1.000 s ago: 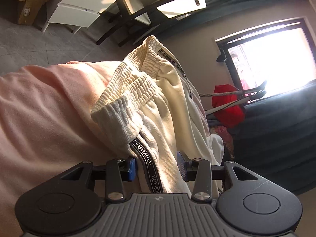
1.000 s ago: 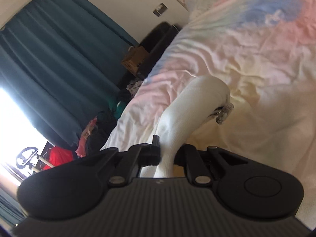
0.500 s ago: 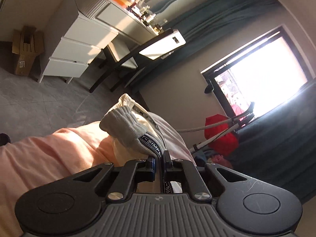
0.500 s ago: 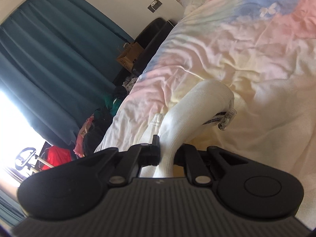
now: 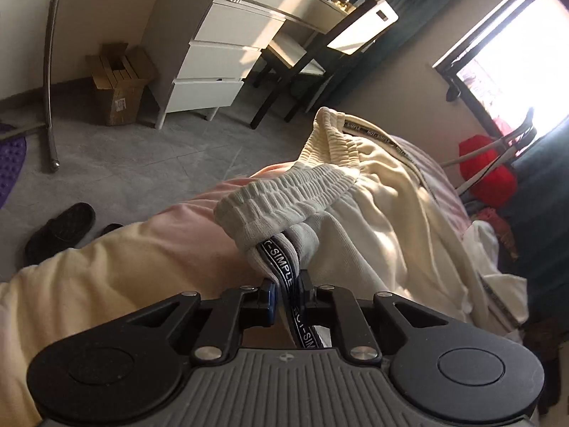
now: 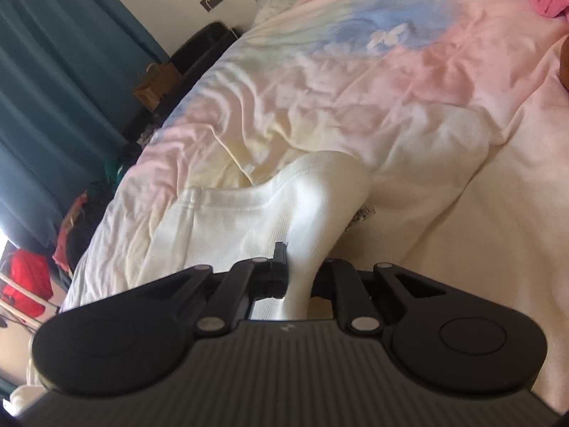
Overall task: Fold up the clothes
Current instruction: 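Open both grippers and move them back from the folded sweatpants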
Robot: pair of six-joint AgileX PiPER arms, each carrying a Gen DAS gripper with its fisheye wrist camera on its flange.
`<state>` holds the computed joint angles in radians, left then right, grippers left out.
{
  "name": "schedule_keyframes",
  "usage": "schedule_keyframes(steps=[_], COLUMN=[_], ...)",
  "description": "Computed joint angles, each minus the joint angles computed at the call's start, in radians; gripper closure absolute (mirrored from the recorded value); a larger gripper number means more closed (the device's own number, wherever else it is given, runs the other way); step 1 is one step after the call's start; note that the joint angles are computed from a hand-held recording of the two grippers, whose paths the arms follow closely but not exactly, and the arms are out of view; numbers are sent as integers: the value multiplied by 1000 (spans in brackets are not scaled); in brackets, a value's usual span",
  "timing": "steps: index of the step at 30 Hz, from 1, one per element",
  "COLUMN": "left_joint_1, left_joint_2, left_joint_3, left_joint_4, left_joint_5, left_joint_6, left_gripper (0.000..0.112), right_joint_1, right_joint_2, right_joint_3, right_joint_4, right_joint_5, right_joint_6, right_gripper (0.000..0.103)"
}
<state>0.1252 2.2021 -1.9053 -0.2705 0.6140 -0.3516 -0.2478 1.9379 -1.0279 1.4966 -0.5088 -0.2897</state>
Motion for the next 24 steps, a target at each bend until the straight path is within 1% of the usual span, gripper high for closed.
schedule_keyframes(steps=[1, 2, 3, 4, 5, 6, 7, 9, 10, 11, 12, 13, 14, 15, 16, 17, 20, 22, 24], left_joint_1=[-11, -21, -34, -48, -61, -82, -114, -180, -214, -249, -285, -326, -372, -414, -449, -485, -605, -694, -798], left_joint_2=[-6, -19, -36, -52, -67, -82, -101, -145, -172, -196, -218, -239, -257, -274, -294, -318, -398, -427, -416], left_joint_3=[3, 13, 24, 36, 46, 53, 62, 96, 112, 122, 129, 127, 107, 73, 30, -6, -106, -194, -327], left_joint_4=[34, 61, 97, 138, 175, 234, 330, 512, 572, 629, 684, 744, 807, 831, 822, 819, 834, 848, 877], left_joint_5=[-5, -15, -21, -24, -26, -25, -21, -15, -5, 11, 30, 64, 125, 187, 240, 282, 375, 433, 525], left_joint_6=[-24, -42, -60, -72, -75, -96, -145, -239, -269, -295, -318, -352, -394, -401, -375, -360, -341, -297, -254], left_gripper=[95, 93, 88, 83, 69, 57, 53, 36, 31, 28, 28, 28, 26, 24, 23, 22, 12, 9, 9], right_joint_1=[13, 26, 49, 84, 124, 166, 211, 289, 324, 354, 380, 399, 412, 422, 433, 446, 460, 449, 442], right_joint_2=[-20, -40, -63, -88, -113, -138, -162, -201, -220, -237, -251, -261, -264, -264, -258, -246, -209, -198, -190], right_joint_3=[9, 18, 29, 42, 61, 81, 97, 117, 125, 130, 131, 129, 125, 118, 110, 95, 42, 22, 12], right_joint_4=[20, 39, 58, 66, 52, 25, -2, -49, -73, -99, -124, -146, -167, -185, -195, -185, -119, -81, -56], right_joint_5=[-13, -27, -60, -113, -169, -223, -275, -327, -335, -320, -293, -257, -221, -190, -176, -181, -182, -158, -143], right_joint_6=[-54, -108, -159, -193, -200, -198, -207, -254, -280, -302, -324, -338, -351, -369, -395, -443, -575, -615, -629], right_gripper=[88, 82, 68, 58, 35, 20, 16, 16, 16, 16, 16, 16, 16, 16, 16, 16, 16, 16, 16])
